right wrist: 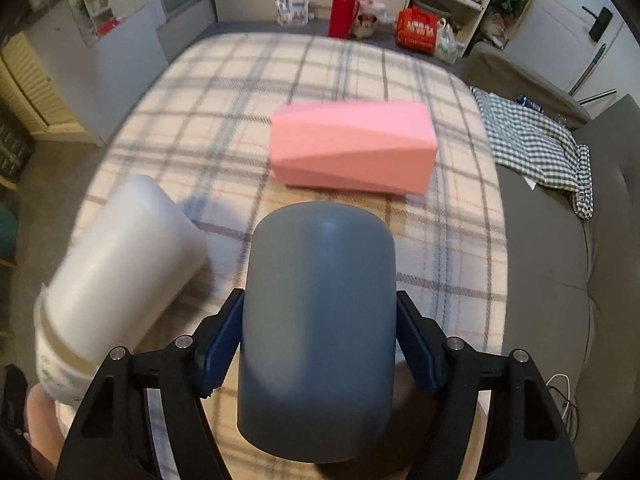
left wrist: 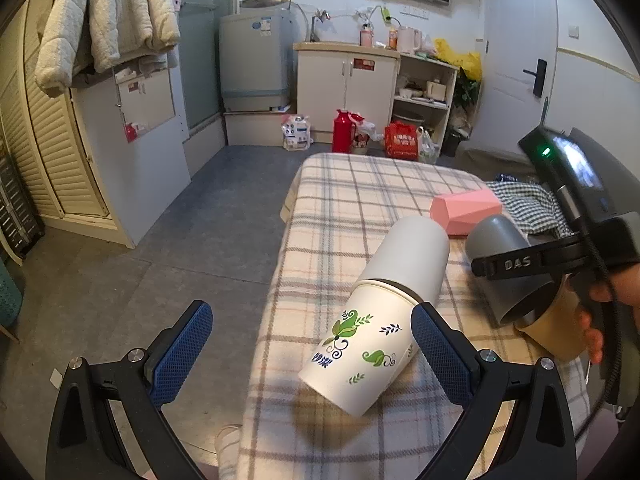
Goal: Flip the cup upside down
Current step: 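Grasp the grey cup with the right gripper and lift it, then carry the grey cup with the right gripper and rotate it upright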
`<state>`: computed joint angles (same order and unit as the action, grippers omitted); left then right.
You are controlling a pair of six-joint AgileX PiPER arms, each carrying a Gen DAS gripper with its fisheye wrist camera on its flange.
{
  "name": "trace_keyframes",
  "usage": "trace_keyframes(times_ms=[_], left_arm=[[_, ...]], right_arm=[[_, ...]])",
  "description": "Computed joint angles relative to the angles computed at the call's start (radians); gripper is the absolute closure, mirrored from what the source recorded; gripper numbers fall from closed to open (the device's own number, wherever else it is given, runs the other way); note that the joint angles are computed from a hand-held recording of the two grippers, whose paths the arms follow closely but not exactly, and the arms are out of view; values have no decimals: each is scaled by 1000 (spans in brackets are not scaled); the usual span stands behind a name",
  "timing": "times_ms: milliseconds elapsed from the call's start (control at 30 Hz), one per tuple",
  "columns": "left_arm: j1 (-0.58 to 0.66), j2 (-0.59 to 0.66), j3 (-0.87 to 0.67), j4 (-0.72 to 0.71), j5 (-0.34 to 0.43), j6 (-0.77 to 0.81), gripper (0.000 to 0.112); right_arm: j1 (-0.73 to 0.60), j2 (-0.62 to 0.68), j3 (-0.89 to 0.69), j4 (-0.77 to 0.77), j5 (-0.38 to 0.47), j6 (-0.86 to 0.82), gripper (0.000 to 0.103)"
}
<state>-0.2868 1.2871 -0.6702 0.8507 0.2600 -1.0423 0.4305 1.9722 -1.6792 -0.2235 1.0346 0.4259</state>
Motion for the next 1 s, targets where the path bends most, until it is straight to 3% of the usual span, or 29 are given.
trace_keyframes(times_ms=[467, 700, 833, 1000], left_arm=[[-142, -299, 50, -79, 221, 42, 10], [-271, -422, 98, -4, 356, -49, 10], [-344, -454, 148, 51, 412, -136, 10], [-352, -458, 205, 40, 400, -164, 10]], right_arm=[[218, -415, 167, -86, 49, 161, 31], [375, -560, 304, -152, 70, 329, 31], [436, -606, 467, -159, 27, 470, 31], [471, -596, 639, -148, -65, 603, 31]])
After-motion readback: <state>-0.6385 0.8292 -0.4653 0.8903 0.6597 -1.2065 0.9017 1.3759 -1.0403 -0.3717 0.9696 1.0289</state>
